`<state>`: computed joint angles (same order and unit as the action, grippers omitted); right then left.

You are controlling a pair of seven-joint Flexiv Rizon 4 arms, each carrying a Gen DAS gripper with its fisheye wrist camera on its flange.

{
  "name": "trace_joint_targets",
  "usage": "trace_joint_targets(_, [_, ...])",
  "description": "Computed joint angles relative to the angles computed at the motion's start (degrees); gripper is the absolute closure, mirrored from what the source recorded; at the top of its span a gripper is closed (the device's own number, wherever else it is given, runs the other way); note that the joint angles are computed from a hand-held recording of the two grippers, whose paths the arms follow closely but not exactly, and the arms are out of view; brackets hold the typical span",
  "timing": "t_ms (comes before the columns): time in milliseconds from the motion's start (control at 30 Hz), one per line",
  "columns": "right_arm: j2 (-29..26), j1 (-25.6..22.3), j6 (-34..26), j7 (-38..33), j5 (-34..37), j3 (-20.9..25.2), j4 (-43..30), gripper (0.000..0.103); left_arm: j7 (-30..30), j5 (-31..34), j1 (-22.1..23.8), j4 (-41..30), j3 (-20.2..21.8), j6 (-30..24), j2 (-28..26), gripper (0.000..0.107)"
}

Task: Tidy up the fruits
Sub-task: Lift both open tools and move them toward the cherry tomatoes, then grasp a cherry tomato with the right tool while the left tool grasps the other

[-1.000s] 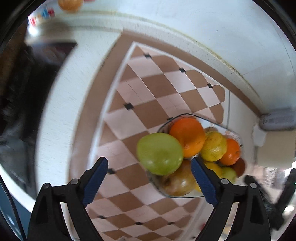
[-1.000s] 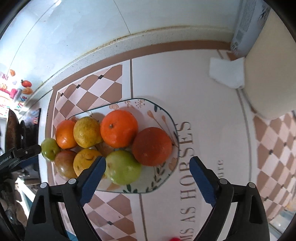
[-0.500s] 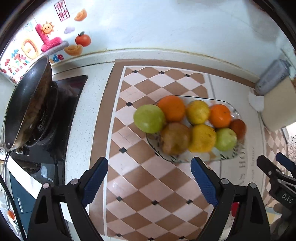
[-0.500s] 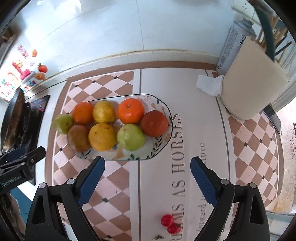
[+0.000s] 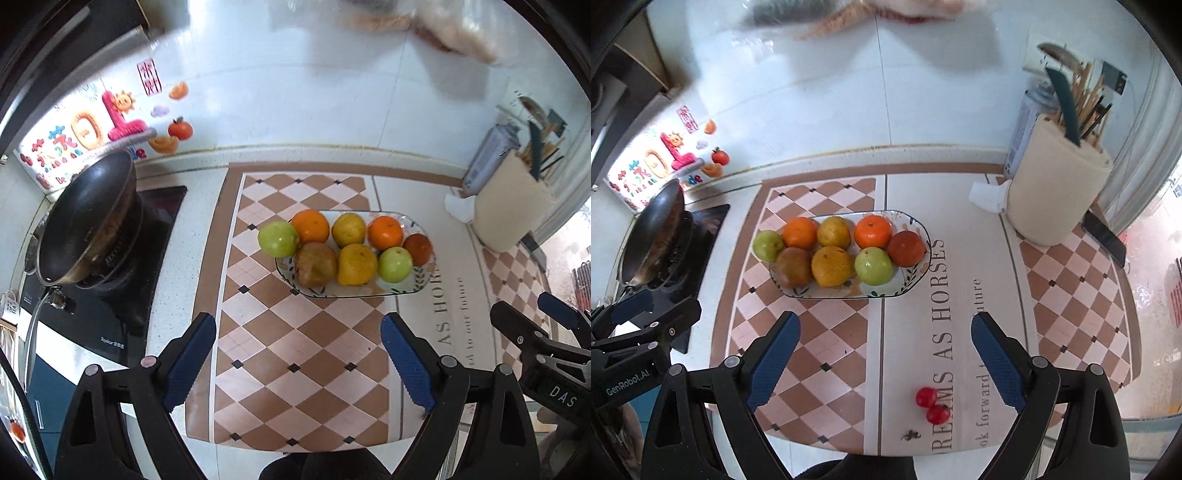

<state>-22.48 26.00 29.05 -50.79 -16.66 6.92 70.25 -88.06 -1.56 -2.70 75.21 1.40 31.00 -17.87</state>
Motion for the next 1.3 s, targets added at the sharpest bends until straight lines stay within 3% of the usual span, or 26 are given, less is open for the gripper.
trace_joint_targets(333, [7.78,1.08,3.07,3.98,-4.04,1.29,6.84,0.007,0.99,-0.5,-0.11,7.51,0.04,5.91,7.63,0.015])
trace_joint_targets(733, [12.14,1.64,4.17,9.56,-7.29,2.98,11.38,0.007,3.11,-2.33,0.6,13.46,-0.15,8.27,13.03,0.015])
trace_joint_targets(867, [13.96,0.3,9.29,10.15,-6.4,3.37,14.86,0.007,3.21,-3.5,0.74,15.82,-0.13,11.28,14.27,0.015])
trace_joint_targets(1000, [14.93,-2.36,11.97,8.57,-0.08,3.61,17.44,0.009,2.81,-3.54,0.76,15.2,-0.61,10.43,13.18,0.009])
trace_joint_targets(1067, [14.69,-3.79,11.46,6.39,3.49,3.51,18.08,0.027,0.92,-0.85,0.19,13.4,-0.99,8.8,11.53,0.005])
trace_joint_targets(1133, [14.27,-5.46,10.59,3.64,7.6,3.35,18.96,0.032,-0.66,1.4,-0.62,11.8,-1.29,7.51,9.83,0.005])
trace_joint_targets(1300, [10.9,-9.02,7.14,-4.12,17.43,3.3,20.35,0.034,-5.71,7.94,-3.87,5.5,-1.57,0.68,3.1,0.005])
